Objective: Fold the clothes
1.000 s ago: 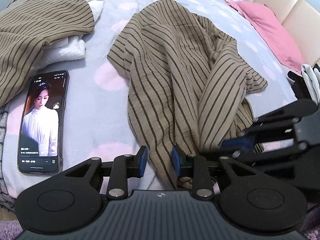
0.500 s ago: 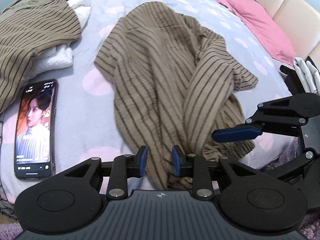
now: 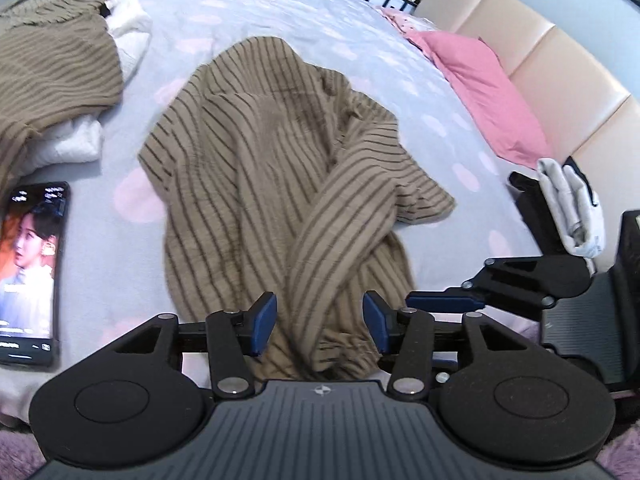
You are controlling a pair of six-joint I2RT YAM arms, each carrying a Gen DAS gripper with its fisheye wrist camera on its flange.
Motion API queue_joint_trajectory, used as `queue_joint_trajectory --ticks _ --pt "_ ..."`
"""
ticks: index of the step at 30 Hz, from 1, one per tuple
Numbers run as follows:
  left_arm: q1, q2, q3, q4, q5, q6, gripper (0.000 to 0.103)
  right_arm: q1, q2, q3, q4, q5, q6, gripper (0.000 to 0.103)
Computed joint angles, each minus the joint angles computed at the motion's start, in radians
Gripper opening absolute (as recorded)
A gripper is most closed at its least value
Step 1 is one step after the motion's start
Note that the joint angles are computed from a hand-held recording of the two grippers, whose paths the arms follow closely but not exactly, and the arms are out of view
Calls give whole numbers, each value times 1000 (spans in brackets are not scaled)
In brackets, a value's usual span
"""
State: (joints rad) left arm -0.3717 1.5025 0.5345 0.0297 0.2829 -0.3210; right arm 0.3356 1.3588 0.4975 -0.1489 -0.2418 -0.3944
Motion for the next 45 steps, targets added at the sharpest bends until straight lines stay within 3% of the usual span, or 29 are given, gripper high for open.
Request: queue_joint_trajectory --ticks 5,10,12,13,14,17,23,29,33,38,41,43,45 --pt "-57 95 80 -83 -29 1 46 -37 -37 -43 5 23 -27 55" --pt "-62 170 128 -114 27 -12 46 -73 -64 -83 3 29 -55 58" --pt "-61 201 144 -108 39 -22 40 -74 -63 -98 12 38 -65 58" --pt "-56 211 147 -97 50 -31 26 -73 -57 -105 21 43 -68 58" --pt "-51 221 149 -86 62 -41 20 -72 -54 -113 30 47 -70 58" --pt "-28 222 138 -35 104 -73 13 -64 -43 -138 76 68 -66 58" --pt "25 163 90 72 166 -160 11 -53 -29 -172 177 82 -13 55" --pt "37 119 76 78 153 -170 8 -6 1 -182 274 138 61 48" --pt "65 66 44 39 129 -136 6 4 60 -149 272 190 92 41" --pt "104 43 21 -22 97 -98 5 1 64 -148 252 185 79 38" --pt "127 29 6 -50 95 -71 5 -8 50 -152 232 163 71 29" --pt "131 20 -3 -68 96 -60 5 -12 24 -159 220 142 65 16" --pt "138 14 -11 -92 97 -46 4 0 -9 -169 210 150 62 13"
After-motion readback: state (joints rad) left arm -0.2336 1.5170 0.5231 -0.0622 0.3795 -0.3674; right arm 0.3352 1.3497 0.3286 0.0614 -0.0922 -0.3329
